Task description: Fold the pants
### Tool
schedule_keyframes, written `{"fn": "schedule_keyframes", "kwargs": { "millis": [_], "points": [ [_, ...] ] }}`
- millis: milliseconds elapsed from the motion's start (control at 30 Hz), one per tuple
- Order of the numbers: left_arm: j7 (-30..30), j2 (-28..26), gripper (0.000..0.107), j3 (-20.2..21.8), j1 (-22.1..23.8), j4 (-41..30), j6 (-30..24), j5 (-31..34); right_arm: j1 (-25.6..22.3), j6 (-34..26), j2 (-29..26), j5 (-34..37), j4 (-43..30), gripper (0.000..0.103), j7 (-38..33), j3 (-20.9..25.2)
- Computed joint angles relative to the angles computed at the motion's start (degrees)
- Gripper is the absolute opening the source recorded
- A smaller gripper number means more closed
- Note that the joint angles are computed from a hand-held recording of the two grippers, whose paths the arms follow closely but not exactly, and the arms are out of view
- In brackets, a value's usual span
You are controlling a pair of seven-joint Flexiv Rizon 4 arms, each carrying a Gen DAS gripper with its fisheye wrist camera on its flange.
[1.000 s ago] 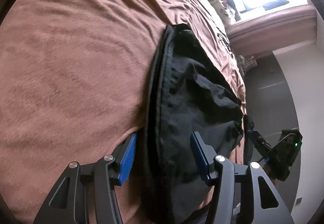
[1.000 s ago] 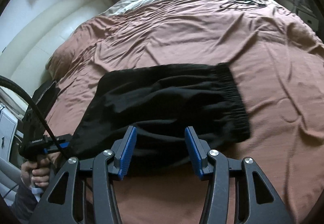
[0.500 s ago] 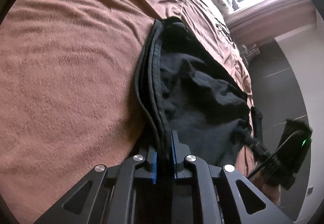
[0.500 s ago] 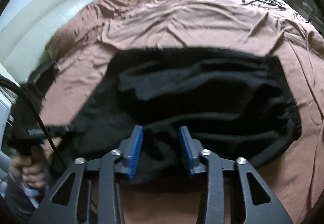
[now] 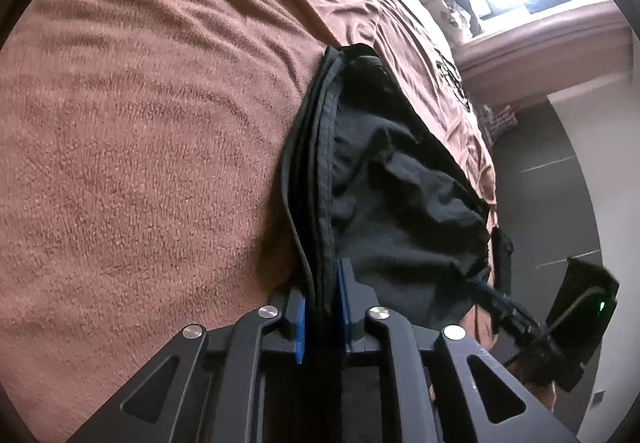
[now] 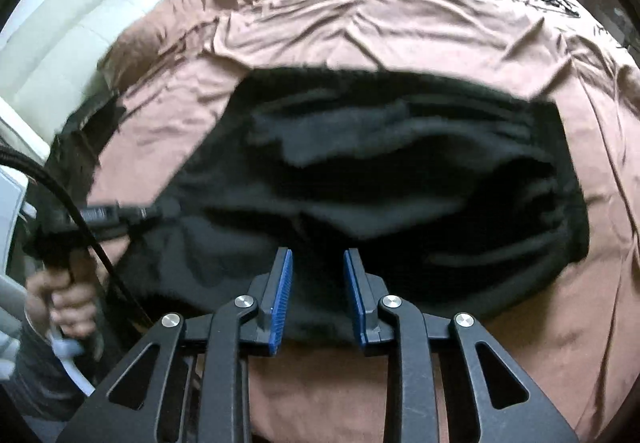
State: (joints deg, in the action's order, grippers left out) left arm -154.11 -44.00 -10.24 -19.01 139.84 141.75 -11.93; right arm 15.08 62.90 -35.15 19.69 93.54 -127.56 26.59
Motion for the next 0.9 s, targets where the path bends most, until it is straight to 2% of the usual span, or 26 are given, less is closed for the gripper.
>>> {"fn": "schedule_keyframes", "kwargs": {
  "millis": [33, 100, 400, 567, 700, 900],
  "points": [
    [-0.26, -0.09, 0.027, 0.07, -0.26, 0.11, 0.45, -0.3, 0.58, 0.31, -0.12, -0.2, -0.45, 0.024, 0.68, -0.33],
    [-0.19, 0.19, 0.03, 0.32, -1.1, 0.29, 0.57, -1.4, 1.7, 1.04, -1.16, -0.81, -1.88, 0.024, 1.8, -0.77],
    [-0.23, 1.08, 0.031, 0.7, -2.92, -0.17, -1.04, -4.64, 8.07, 0.42, -8.97, -8.23, -10.09, 0.024, 12.76, -5.17],
    [1.77, 2.53, 0.032, 1.54, -4.3, -0.54, -4.29, -7.02, 10.59, -2.48, -13.43, -12.96, -16.07, 0.024, 19.15, -6.85],
    [0.04, 1.57, 0.032, 1.35, -3.39, -0.81, -2.43, -5.98, 11.81, -4.13, -15.48, -15.24, -19.86, 0.024, 21.59, -7.23],
    [-1.83, 0.87, 0.032, 0.69, -1.5, -1.3, -2.48, -4.71, 13.88, -7.39, -19.16, -17.79, -26.29, 0.024, 25.39, -8.72]
  ]
}}
